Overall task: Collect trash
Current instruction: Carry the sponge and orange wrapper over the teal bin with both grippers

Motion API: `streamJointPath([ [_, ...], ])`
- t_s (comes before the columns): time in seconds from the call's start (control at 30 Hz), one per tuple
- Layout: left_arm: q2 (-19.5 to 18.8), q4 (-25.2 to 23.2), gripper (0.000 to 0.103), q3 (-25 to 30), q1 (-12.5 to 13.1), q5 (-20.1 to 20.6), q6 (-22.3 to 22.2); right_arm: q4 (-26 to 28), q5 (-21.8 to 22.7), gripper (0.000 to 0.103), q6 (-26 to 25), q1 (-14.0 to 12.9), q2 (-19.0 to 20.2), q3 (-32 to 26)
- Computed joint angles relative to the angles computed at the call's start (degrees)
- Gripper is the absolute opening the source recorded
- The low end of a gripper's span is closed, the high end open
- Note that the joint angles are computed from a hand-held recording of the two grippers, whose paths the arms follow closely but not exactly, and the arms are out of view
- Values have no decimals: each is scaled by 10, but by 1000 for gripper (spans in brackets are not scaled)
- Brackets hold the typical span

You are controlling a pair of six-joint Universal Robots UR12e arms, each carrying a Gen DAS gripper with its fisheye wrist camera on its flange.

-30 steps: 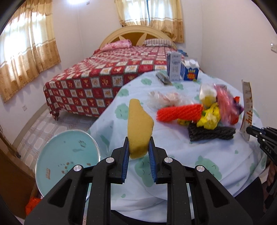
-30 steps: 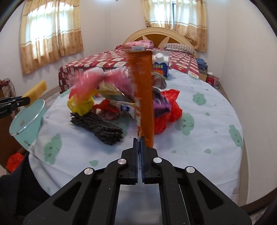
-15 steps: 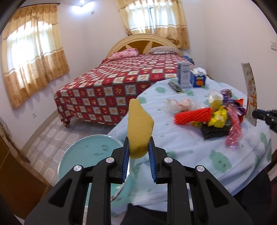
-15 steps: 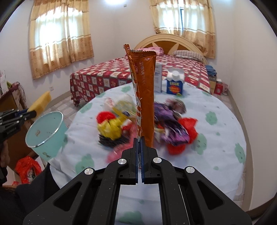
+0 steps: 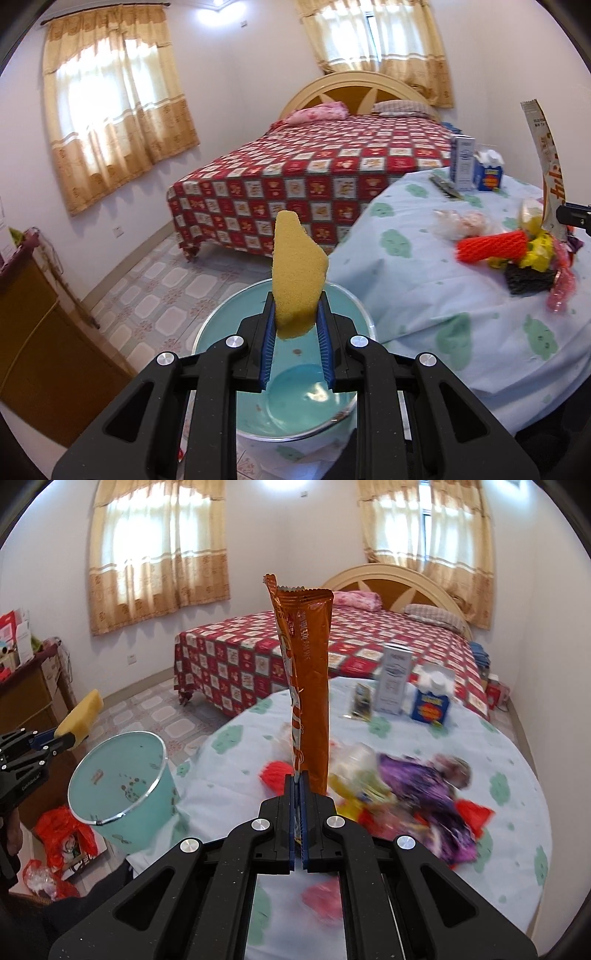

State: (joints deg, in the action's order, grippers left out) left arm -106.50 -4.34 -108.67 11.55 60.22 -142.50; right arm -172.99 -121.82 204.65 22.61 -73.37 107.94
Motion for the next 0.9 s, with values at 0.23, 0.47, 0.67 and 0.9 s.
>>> streamJointPath([
  [0.23, -13, 14, 21, 11, 7, 28, -12, 22, 31, 3, -29, -4, 31, -45],
  [0.47, -27, 39, 21, 19, 9, 55, -20, 49, 57, 3, -55, -3, 59, -87],
  [0.67, -35, 44, 21, 28, 13, 68, -29, 69, 72, 3, -72, -1, 80, -118],
  [0.9, -43, 37, 21, 36, 17, 82, -35, 90, 92, 3, -87, -1, 98, -147],
])
